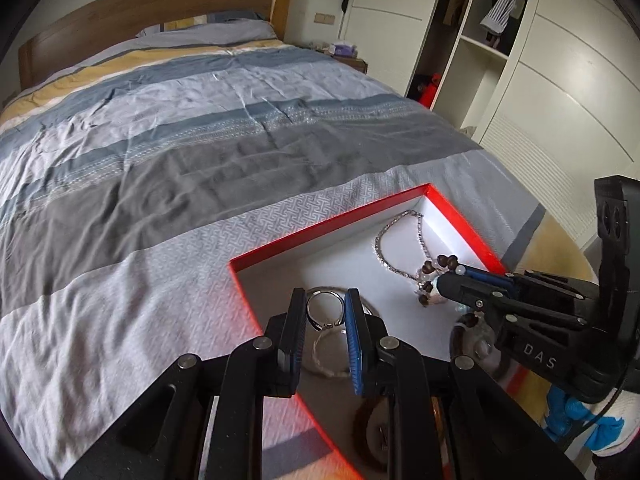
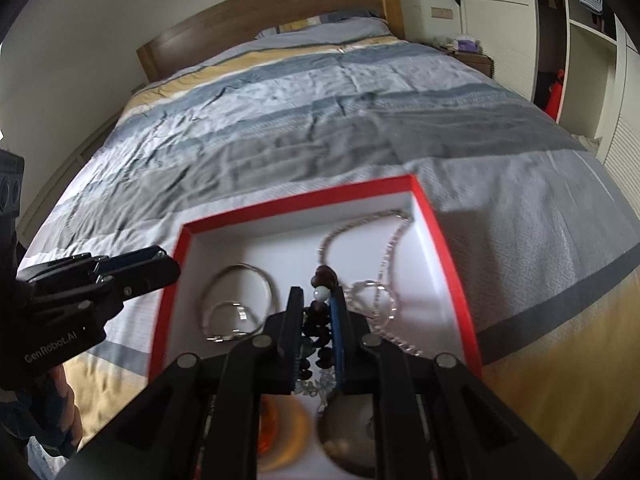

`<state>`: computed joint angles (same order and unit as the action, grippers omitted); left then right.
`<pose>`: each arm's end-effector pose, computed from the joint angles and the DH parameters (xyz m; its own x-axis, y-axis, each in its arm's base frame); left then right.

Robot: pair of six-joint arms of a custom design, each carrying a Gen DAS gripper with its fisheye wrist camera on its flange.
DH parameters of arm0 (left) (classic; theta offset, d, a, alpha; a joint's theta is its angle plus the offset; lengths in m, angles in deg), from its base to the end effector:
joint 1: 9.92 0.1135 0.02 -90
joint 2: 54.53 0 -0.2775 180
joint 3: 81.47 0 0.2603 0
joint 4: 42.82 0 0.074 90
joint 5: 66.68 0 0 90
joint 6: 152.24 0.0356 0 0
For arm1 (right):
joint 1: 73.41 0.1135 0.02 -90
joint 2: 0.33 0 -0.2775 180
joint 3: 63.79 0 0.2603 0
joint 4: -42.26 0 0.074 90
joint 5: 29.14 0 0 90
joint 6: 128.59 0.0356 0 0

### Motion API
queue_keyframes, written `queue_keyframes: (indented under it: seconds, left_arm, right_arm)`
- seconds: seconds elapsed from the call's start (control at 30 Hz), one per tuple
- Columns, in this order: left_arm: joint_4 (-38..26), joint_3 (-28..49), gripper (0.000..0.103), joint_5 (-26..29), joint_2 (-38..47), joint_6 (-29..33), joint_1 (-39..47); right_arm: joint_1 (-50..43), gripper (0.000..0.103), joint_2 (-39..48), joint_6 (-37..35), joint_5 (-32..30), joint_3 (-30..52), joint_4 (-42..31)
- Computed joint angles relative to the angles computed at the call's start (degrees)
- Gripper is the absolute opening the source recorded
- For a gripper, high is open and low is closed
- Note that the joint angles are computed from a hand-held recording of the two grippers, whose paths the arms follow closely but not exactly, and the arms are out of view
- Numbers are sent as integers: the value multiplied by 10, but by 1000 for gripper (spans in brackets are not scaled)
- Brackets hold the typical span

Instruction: Organize jewelry

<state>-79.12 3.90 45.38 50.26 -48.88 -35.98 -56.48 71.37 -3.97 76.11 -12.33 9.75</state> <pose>0.3504 -0.1862 0.2069 -0.5842 0.5241 -0.6197 0.7525 0.6357 -0.1718 0.2349 0.0617 0.2007 -0.6998 0.3600 -0.6171 0.3268 0.9294 0.1716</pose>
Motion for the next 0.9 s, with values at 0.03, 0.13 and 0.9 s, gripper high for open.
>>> queue_keyframes:
  seconds: [0.03,0.13,0.9]
  left_arm:
    - [6,9,19,-12,16,-7,-7]
    - [12,29,19,-32,47,-18,-17]
    - [1,-47,63,-31,-82,-11,31]
  right_arm:
    - [-15,12,4,-9,-10,-6,10]
    - [-43,12,11,-25,-30,-20,35]
    - [11,37,-87,36,46,-5,-80]
